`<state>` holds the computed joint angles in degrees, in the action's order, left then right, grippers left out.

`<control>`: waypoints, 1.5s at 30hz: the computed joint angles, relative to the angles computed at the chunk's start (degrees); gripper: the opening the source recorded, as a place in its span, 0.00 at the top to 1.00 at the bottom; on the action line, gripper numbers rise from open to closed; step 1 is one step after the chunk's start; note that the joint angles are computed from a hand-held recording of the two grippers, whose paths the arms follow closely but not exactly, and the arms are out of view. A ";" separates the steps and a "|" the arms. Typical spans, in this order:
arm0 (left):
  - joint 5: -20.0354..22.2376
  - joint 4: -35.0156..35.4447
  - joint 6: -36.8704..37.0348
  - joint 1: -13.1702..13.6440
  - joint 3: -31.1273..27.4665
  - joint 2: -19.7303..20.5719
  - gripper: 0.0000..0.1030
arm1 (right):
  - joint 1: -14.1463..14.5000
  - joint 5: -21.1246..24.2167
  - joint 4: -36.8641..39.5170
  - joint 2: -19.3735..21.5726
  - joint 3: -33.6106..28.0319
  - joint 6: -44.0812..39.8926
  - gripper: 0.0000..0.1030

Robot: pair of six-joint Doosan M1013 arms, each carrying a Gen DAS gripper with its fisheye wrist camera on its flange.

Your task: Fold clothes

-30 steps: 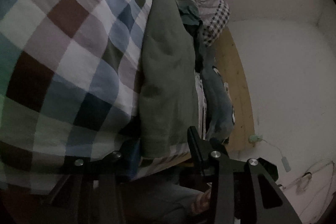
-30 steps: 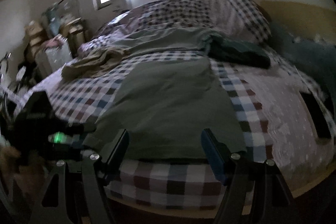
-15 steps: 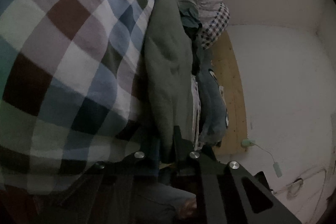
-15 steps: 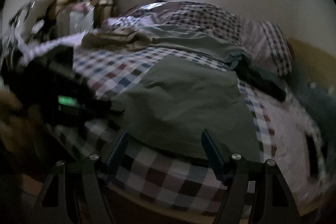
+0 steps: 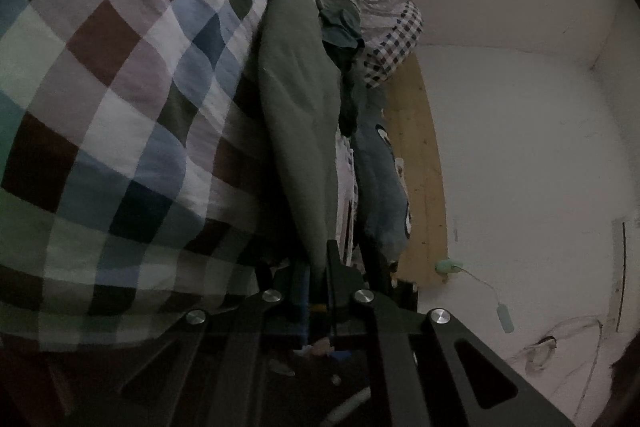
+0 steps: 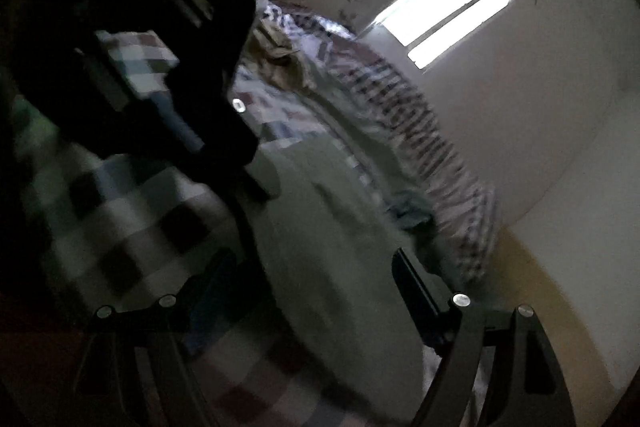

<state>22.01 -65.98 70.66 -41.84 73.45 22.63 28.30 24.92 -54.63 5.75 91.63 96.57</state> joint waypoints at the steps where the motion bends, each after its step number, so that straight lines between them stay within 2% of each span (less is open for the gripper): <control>1: -0.03 -0.98 0.86 0.04 0.14 -0.04 0.96 | 0.11 -0.66 -3.55 0.43 0.05 2.41 0.19; 3: 0.16 -2.86 2.53 0.23 -0.90 1.09 0.96 | 0.37 -1.91 -13.21 1.14 0.64 8.56 0.19; 5: 0.36 -4.61 3.96 0.32 -1.17 1.33 0.96 | 0.29 -3.02 -18.65 1.84 0.90 11.66 0.19; 10: 0.77 -8.30 7.16 0.57 -1.82 1.95 0.96 | -0.08 -3.27 -21.47 3.12 -0.23 14.10 0.21; 12: 0.89 -9.11 7.54 0.67 -2.20 2.26 0.96 | -0.13 -2.86 -23.06 3.69 -0.71 15.14 0.26; 14: 1.08 -10.05 8.11 0.79 -2.57 2.60 0.96 | -0.12 -2.41 -24.91 4.29 -1.14 16.27 0.41; 16: 1.34 -10.20 8.18 0.93 -3.36 3.14 0.96 | -0.08 -2.50 -24.99 4.62 -1.25 15.65 0.49; 17: 1.40 -10.12 8.11 0.97 -3.61 3.30 0.96 | -0.07 -2.55 -25.02 4.79 -1.31 15.32 0.60; 18: 1.43 -9.97 8.00 1.01 -3.80 3.42 0.96 | -0.05 -2.59 -25.04 4.95 -1.37 14.99 0.66; 19: 1.46 -9.82 7.88 1.04 -3.99 3.53 0.96 | -0.04 -2.63 -25.05 5.12 -1.43 14.65 0.81; 20: 1.66 -9.25 7.31 1.09 -4.48 3.80 0.96 | -0.04 -2.65 -24.71 5.28 -1.55 14.11 0.87; 24: 1.36 -6.77 5.73 1.25 -4.98 3.76 0.95 | -0.60 -2.40 -15.56 5.65 -3.23 7.98 0.91; 25: 1.14 -6.33 5.58 1.33 -5.11 3.74 0.92 | -0.83 -2.37 -12.37 5.70 -3.85 5.97 0.91; 27: 0.27 -4.34 4.28 1.47 -5.26 3.59 0.74 | -1.33 -2.34 -6.59 5.74 -5.00 2.67 0.91; 28: -0.53 -2.18 2.56 1.52 -5.27 3.44 0.53 | -1.62 -2.31 -3.88 5.75 -5.56 1.25 0.91; 30: -1.72 2.69 -1.51 1.74 -5.63 3.34 0.35 | -2.50 -2.47 2.94 5.78 -6.79 -2.58 0.91; 34: -0.91 11.10 -8.48 2.76 -8.91 4.93 0.33 | -3.67 -1.53 15.61 5.46 -8.93 -8.92 0.92; 37: 3.71 16.80 -12.59 3.80 -15.07 8.38 0.33 | -3.69 -1.40 19.04 4.70 -8.82 -8.73 0.92; 41: 10.23 22.62 -16.69 5.08 -23.44 13.16 0.33 | -5.05 -1.53 27.09 4.89 -10.36 -12.51 0.92; 45: 14.35 26.13 -19.95 6.57 -30.73 17.32 0.33 | -6.07 -1.27 33.50 4.54 -11.02 -15.63 0.92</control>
<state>36.36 -39.85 50.71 -35.27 42.72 39.95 22.23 23.65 -21.13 10.29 80.61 80.93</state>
